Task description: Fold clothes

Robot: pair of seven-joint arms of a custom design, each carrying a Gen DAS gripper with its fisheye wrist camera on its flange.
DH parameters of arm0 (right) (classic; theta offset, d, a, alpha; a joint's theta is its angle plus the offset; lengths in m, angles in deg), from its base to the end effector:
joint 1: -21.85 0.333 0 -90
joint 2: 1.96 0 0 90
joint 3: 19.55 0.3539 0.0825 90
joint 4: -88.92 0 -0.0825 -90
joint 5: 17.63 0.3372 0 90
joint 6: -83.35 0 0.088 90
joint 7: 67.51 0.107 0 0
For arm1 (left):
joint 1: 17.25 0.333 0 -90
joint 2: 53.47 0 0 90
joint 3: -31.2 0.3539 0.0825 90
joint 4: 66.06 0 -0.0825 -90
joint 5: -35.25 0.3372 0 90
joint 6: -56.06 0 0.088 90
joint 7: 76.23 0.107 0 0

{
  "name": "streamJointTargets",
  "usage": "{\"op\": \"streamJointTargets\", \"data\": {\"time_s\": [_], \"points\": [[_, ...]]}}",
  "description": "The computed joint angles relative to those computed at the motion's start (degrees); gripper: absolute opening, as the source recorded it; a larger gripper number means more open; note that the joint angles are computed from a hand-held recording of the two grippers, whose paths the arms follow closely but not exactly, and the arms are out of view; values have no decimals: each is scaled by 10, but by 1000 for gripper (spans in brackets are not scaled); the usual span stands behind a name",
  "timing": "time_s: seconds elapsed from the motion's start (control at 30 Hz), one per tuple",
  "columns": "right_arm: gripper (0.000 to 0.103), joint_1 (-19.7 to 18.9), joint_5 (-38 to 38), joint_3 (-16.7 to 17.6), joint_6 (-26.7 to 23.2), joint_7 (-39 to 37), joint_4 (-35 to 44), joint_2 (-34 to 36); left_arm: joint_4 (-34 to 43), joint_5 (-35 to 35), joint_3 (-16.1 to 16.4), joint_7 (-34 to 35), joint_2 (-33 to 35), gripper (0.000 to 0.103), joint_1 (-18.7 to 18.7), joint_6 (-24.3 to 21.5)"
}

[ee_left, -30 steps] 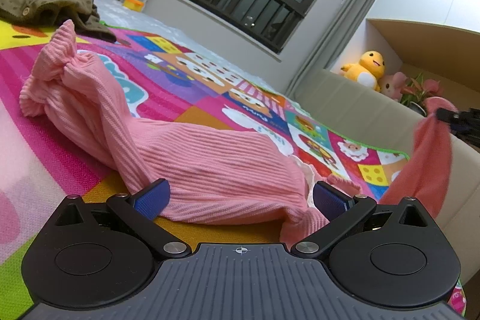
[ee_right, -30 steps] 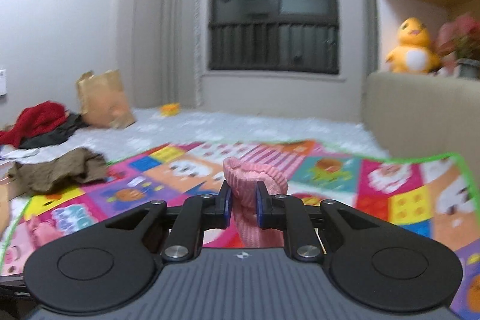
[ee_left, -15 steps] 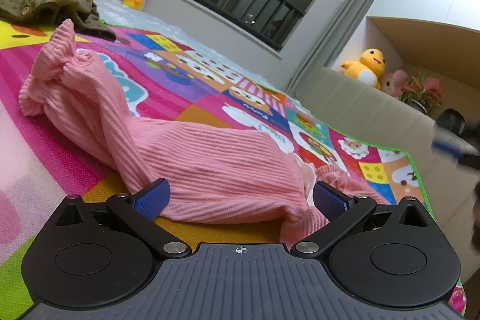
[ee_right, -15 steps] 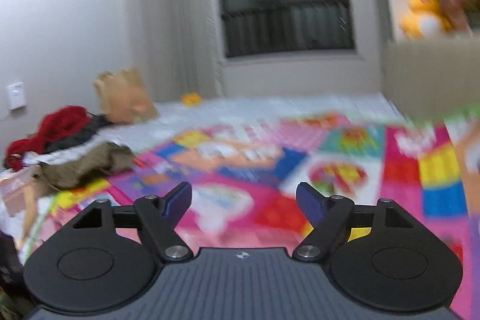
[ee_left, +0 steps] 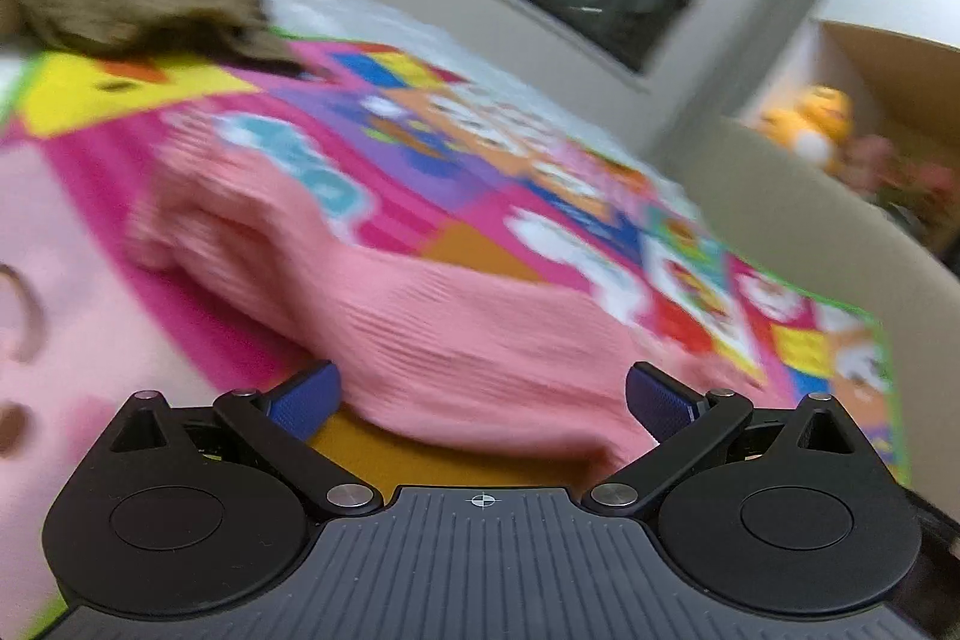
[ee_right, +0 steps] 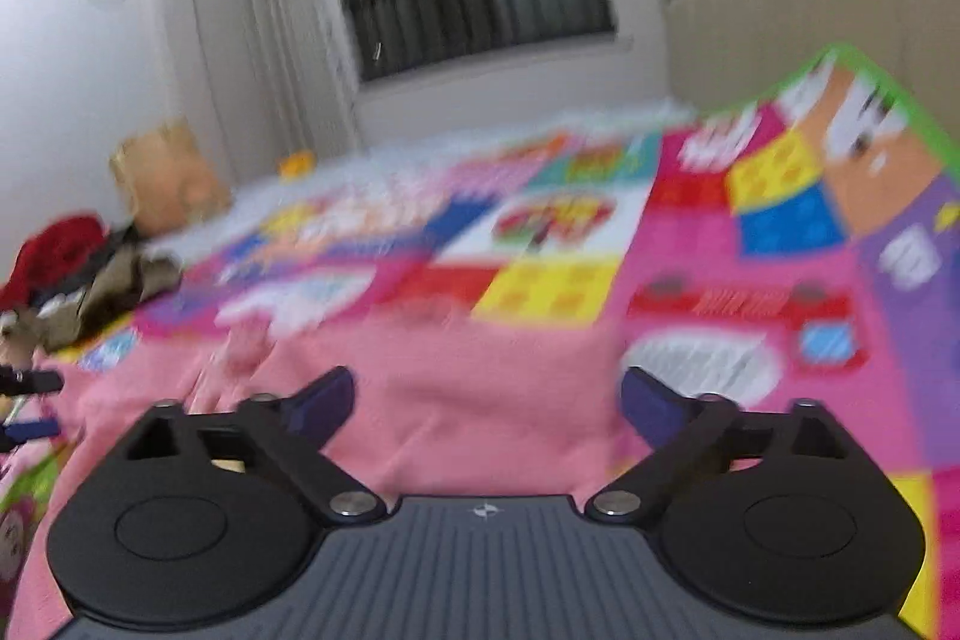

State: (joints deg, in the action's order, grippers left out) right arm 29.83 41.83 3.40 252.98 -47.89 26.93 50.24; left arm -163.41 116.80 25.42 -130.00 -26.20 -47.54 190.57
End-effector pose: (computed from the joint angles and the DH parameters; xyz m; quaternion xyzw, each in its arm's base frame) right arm 0.7653 0.2236 0.4126 -0.7132 0.4268 -0.1765 0.5272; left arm 0.5578 -0.3749 0.4067 -0.8220 0.2865 -0.3953 0.2932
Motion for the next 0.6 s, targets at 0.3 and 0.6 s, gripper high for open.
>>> {"op": "streamJointTargets", "data": {"time_s": [0.3,0.6], "points": [[99,-15,-17,-34,43,163,70,60,58,-155,7,106,26,24,33,-63],[102,-59,18,34,23,179,98,93,278,-90,41,342,115,12,-29,-74]]}}
